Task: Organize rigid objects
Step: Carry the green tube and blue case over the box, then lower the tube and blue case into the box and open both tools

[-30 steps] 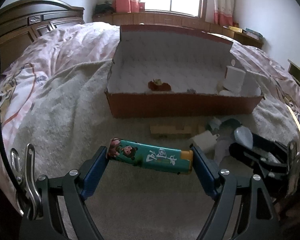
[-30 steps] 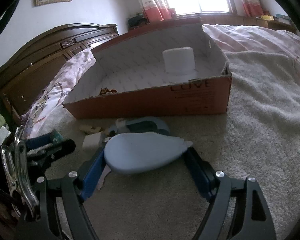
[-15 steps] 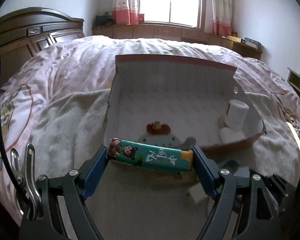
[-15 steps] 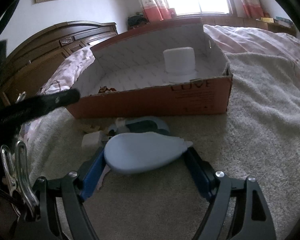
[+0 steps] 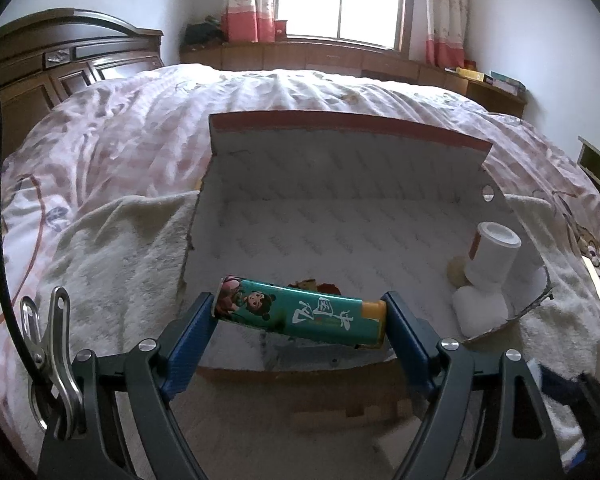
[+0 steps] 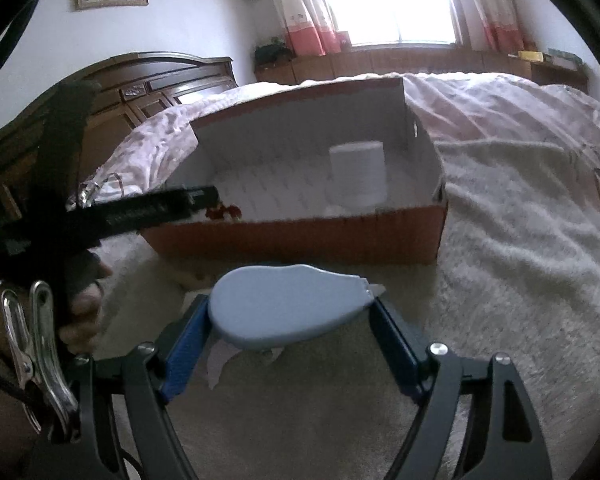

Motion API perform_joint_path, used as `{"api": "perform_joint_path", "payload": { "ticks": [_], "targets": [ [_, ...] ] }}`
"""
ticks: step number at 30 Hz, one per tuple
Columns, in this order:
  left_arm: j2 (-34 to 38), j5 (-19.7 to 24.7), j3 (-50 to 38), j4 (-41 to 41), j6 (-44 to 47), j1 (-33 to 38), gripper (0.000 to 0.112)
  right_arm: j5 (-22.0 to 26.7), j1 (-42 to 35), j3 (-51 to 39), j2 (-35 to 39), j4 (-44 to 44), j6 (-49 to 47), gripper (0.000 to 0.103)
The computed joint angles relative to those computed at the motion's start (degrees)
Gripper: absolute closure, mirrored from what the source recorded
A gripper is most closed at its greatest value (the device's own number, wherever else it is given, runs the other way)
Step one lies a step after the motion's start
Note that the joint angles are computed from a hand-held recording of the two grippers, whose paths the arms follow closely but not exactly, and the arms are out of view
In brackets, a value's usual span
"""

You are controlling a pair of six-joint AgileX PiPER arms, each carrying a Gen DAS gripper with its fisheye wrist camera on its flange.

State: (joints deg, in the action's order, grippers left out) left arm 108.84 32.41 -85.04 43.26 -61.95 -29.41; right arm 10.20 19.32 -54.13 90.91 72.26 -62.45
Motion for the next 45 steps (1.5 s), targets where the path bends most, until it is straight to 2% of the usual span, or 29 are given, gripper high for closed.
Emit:
{"api": "perform_joint_path", "payload": {
  "ticks": [5,10,12,23,31,45],
  "targets": [
    [2.01,0.81,-1.88,-3.03,2.39,0.75,0.028,-1.06,-0.25,-2.17,-0.35,-9.74,8.95,0.020],
    [2.73,1.59,-2.64,-2.92,2.17,0.60,0.028,-0.40,-1.89,-5.60,0.57,-15.53,14.77,0.020],
    [2.85,1.76,-2.79,-2.79,2.15,0.58,0.028,-0.41,-2.20,-7.39,1.44,-20.52,19.63,0.020],
    [3.38,2.46,-3.57,-3.07,2.24,0.44,0.028,3.50,-4.00,-17.12,7.82,-32.91,31.92,0.020],
    [3.29,2.23,-3.53,-3.50,2.61,0.74,0.028,5.00,-3.28,-23.28,12.09,-47.37,45.90,0.020],
    [3.53,2.33,-3.61,-3.31,2.41,0.82,0.028,5.03,-3.17,-26.49,15.02,-48.98,47.78,0.020]
  ]
}}
